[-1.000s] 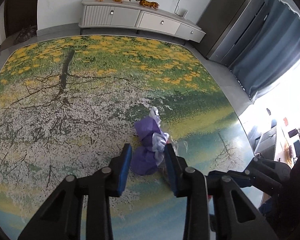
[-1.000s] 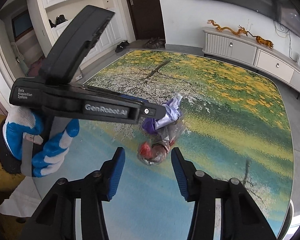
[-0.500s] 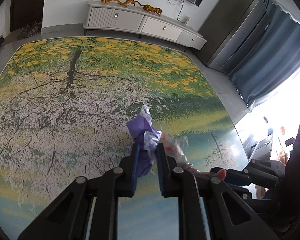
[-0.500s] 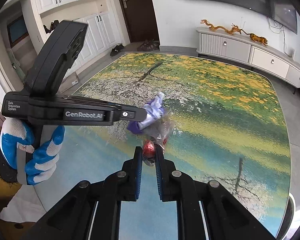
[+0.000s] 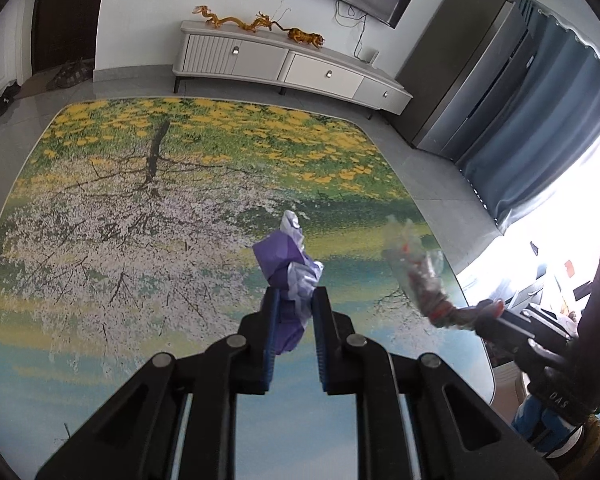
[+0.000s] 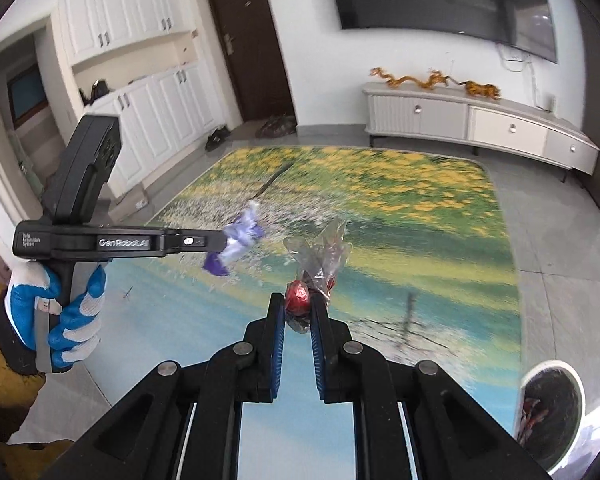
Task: Collect trash
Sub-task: 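Carry the purple bag and clear bag to the bin and release both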
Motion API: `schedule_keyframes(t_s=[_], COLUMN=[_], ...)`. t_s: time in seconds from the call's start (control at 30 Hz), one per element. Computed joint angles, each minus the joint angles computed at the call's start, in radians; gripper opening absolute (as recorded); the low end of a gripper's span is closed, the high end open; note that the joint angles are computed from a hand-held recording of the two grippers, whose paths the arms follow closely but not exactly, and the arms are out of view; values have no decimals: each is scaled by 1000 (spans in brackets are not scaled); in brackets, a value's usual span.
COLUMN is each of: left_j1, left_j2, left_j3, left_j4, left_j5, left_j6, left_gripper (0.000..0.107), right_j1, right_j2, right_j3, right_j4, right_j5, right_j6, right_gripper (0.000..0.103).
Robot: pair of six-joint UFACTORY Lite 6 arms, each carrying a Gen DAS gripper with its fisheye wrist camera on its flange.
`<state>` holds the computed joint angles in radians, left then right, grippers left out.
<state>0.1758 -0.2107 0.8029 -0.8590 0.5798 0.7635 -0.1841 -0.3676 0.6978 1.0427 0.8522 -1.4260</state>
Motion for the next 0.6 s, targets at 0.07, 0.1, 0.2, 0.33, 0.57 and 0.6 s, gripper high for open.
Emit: schedule_keyframes(t_s=[0.07, 0.1, 0.2, 0.33, 0.57, 0.6], left_j1=[-51, -73, -172, -339, -632, -656], left_j2=[-35, -47, -55, -3, 256, 293], left_j3=[10, 14, 44, 108, 354, 391], left_j4=[65, 87, 173, 291, 430, 442], left_j5=[-12, -16, -43, -87, -145, -144], left_j6=[-87, -118, -244, -423, -653, -669], left_gripper=[15, 15, 15, 15, 15, 15], right_j1=[-113, -181, -348, -612, -909, -930], right_j2=[-21, -24, -15, 73, 352, 392], right_j3=[-2, 1, 15, 67, 249, 277], right_j4=[3, 5, 7, 15, 24, 28], right_j5=[79, 124, 218, 338, 330, 319], right_j6=[-37, -60, -122, -216, -317, -323], right_gripper=[12, 12, 12, 12, 12, 12])
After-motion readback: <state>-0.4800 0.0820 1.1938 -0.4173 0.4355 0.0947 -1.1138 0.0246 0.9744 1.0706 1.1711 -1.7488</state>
